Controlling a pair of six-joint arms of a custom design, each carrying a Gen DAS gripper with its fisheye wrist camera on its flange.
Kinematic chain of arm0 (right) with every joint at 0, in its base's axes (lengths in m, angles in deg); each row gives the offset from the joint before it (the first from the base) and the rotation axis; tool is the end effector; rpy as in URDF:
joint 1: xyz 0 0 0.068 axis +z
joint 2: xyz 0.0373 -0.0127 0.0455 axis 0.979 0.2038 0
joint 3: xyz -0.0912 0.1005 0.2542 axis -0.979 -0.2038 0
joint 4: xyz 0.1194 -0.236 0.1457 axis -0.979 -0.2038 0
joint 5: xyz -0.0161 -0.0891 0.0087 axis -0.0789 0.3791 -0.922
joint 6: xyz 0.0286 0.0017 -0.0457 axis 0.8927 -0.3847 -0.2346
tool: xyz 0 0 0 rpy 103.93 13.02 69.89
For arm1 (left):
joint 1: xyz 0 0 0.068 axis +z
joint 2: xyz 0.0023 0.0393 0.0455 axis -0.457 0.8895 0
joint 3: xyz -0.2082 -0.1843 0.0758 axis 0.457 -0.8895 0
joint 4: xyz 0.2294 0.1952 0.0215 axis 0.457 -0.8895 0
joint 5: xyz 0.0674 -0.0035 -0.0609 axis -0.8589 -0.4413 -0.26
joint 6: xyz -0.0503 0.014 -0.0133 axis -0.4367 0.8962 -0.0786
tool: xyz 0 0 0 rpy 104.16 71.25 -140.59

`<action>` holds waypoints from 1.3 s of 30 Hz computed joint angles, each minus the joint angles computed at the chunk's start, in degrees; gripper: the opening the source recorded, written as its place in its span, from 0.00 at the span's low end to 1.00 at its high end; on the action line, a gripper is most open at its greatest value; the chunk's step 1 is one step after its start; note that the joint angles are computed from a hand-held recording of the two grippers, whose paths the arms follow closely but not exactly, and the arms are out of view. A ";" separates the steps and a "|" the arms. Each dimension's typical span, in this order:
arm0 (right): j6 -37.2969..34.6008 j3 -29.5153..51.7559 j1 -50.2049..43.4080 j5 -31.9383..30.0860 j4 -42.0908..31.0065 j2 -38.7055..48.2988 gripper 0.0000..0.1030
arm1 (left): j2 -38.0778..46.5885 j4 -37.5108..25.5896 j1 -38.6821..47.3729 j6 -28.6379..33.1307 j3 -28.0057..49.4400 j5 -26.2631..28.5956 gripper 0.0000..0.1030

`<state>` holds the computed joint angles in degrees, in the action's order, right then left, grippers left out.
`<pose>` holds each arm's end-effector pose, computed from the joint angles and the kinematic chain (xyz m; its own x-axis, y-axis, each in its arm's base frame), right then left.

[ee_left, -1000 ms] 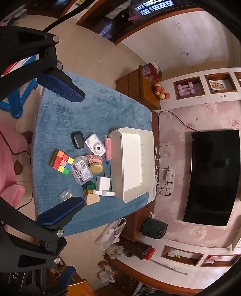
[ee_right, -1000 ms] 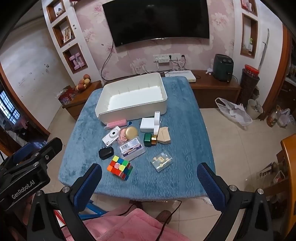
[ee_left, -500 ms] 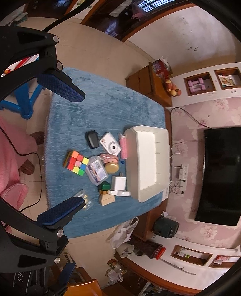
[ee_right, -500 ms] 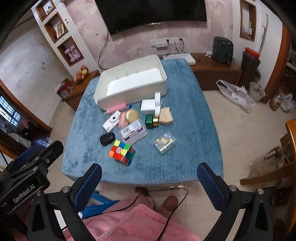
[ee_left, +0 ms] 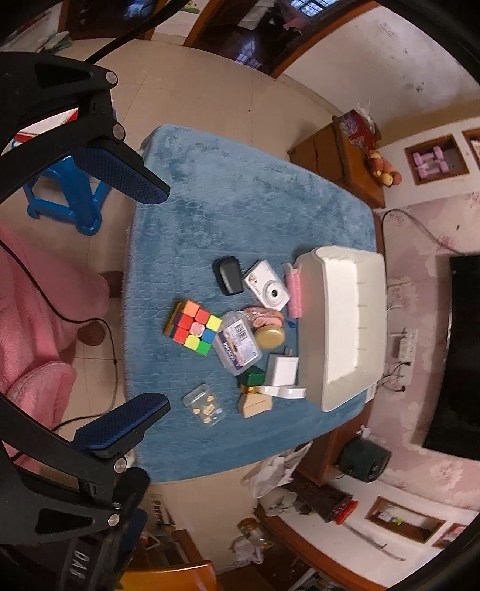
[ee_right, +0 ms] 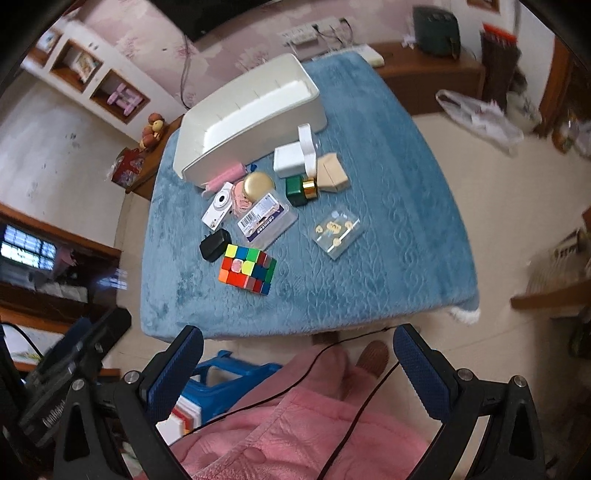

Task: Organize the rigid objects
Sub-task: 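Move both tools toward the Rubik's cube and clear gold-piece box, then grasp the Rubik's cube with left tool while right tool grasps clear gold-piece box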

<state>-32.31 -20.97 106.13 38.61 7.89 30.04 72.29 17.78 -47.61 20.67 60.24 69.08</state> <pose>0.3179 0.1781 0.1862 -0.9622 -0.0314 -0.2707 -0.1363 0.9157 0.3780 0.3221 -0.1093 0.2520 -0.8509 -0.2853 -0.4410 -0.3192 0.9477 0.0029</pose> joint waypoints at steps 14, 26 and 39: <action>9.35 11.10 -6.78 -13.97 -3.40 16.28 0.96 | 15.24 -3.15 5.76 12.51 12.27 10.58 0.99; 19.74 29.59 -7.77 -16.06 -11.70 34.42 0.90 | 42.63 -20.19 12.17 21.15 38.25 25.29 0.99; 24.63 49.65 -7.99 -13.29 -21.86 51.25 0.82 | 60.44 -34.18 14.02 23.68 54.91 30.47 0.96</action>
